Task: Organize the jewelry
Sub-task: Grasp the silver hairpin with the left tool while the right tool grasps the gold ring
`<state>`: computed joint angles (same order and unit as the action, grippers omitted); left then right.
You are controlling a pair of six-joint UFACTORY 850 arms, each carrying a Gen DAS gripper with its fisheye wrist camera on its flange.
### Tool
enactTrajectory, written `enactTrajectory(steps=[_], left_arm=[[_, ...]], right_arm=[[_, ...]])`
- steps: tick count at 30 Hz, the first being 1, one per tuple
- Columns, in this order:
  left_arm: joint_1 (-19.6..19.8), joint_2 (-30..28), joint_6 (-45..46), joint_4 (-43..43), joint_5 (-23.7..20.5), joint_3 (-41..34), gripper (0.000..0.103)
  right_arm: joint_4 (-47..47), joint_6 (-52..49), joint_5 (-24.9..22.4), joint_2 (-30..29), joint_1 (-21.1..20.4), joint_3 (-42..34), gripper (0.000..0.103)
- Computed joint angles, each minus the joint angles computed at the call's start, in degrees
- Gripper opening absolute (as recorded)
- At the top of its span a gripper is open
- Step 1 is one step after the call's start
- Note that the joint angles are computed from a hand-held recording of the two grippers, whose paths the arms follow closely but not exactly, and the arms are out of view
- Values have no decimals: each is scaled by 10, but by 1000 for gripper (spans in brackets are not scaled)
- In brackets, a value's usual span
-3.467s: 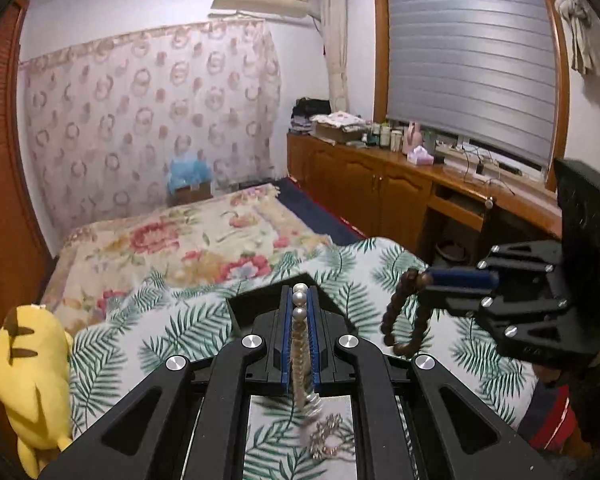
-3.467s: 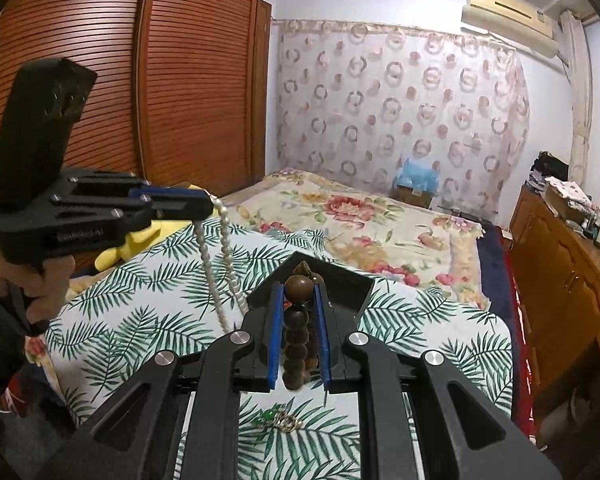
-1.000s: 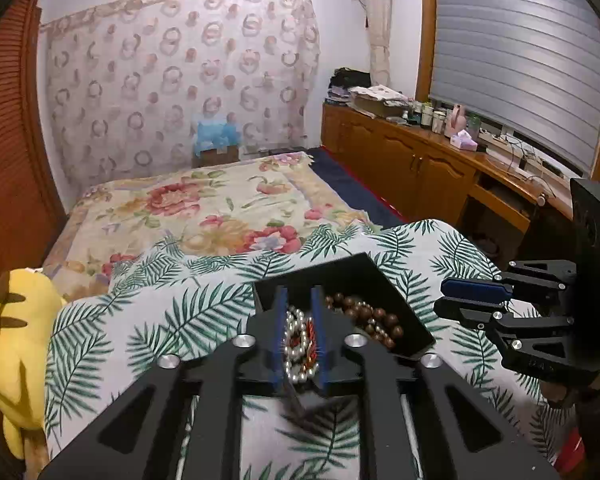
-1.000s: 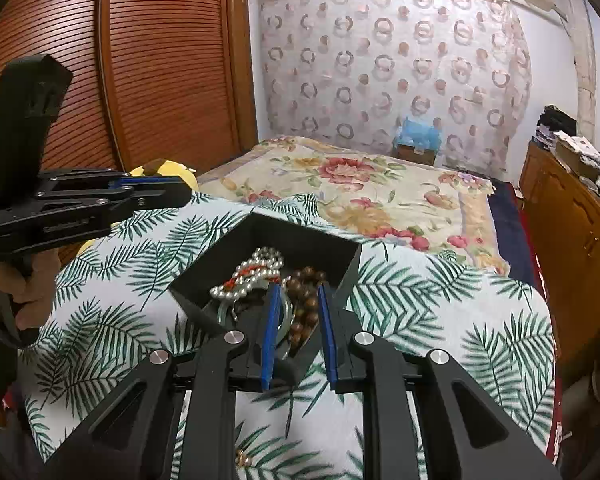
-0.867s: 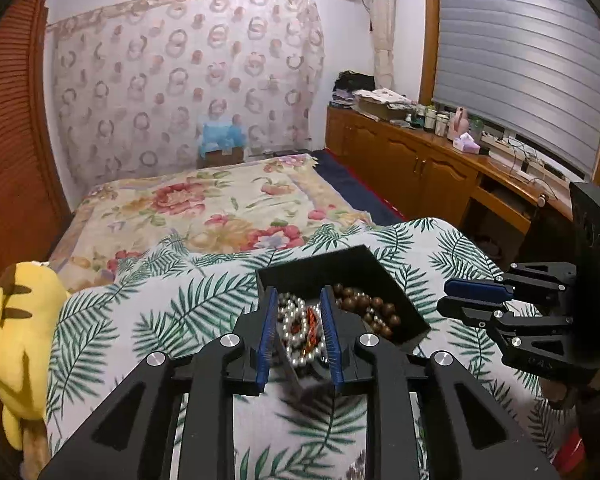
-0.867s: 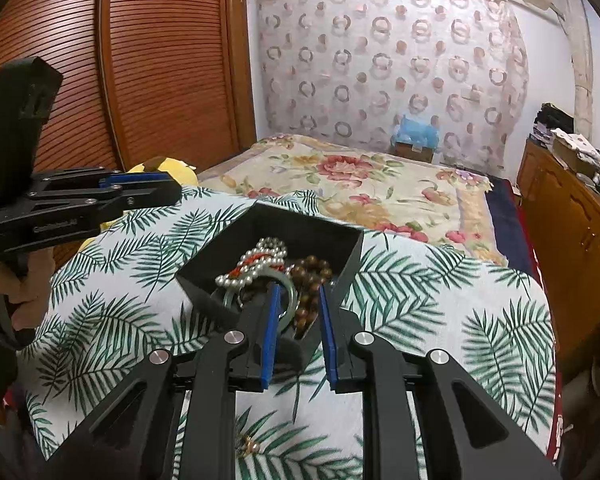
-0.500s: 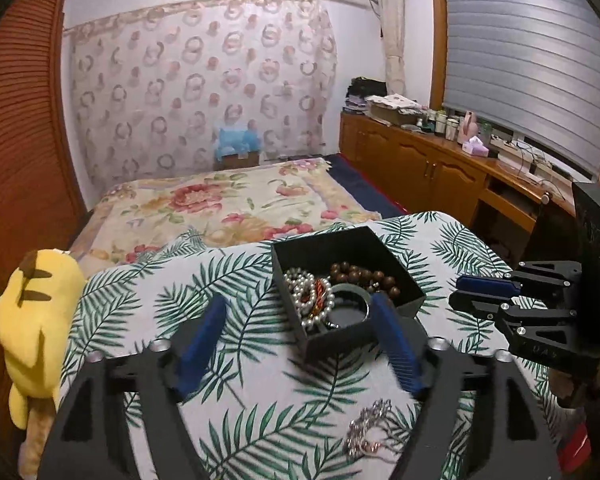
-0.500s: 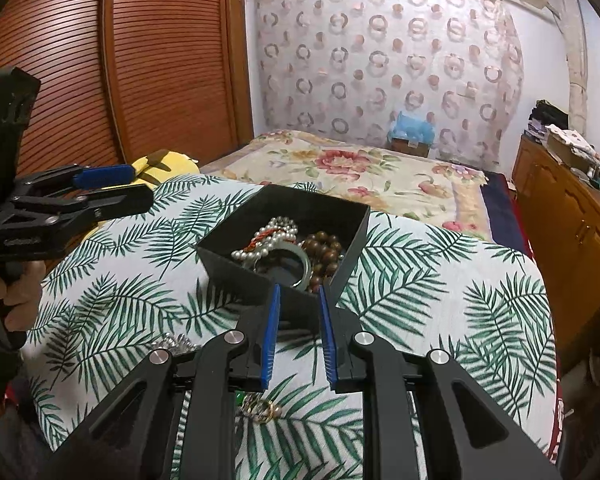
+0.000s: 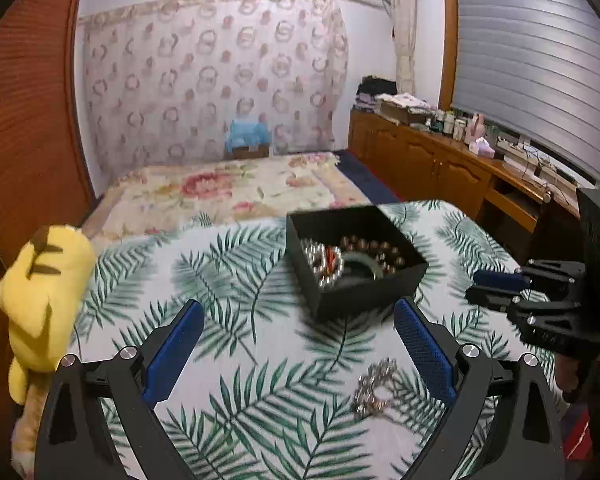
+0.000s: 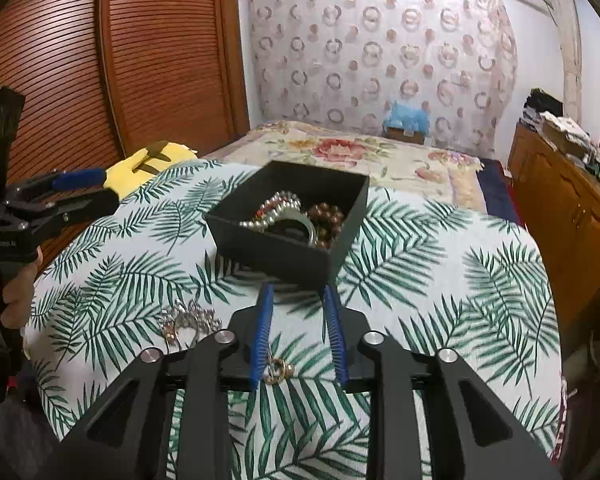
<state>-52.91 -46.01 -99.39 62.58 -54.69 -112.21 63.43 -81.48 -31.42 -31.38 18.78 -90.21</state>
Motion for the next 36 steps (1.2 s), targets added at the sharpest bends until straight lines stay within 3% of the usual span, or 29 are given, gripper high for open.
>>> enactTrajectory(steps=[18,23,29,36], left_arm=[[5,-34,74,-105,68,0,92],[7,-38,88,-120,87,0,92],[10,-40,98,-124,103,-4,91],[22,-54,147,-160,133,-30,57]], right_arm=[[-128,96,-8,-28,13,-1,29],[-157,125,-16,-39,14,-12,13],[-140,107,-14,-32,10,0,11],[-108,73,6,-11,5,20,11]])
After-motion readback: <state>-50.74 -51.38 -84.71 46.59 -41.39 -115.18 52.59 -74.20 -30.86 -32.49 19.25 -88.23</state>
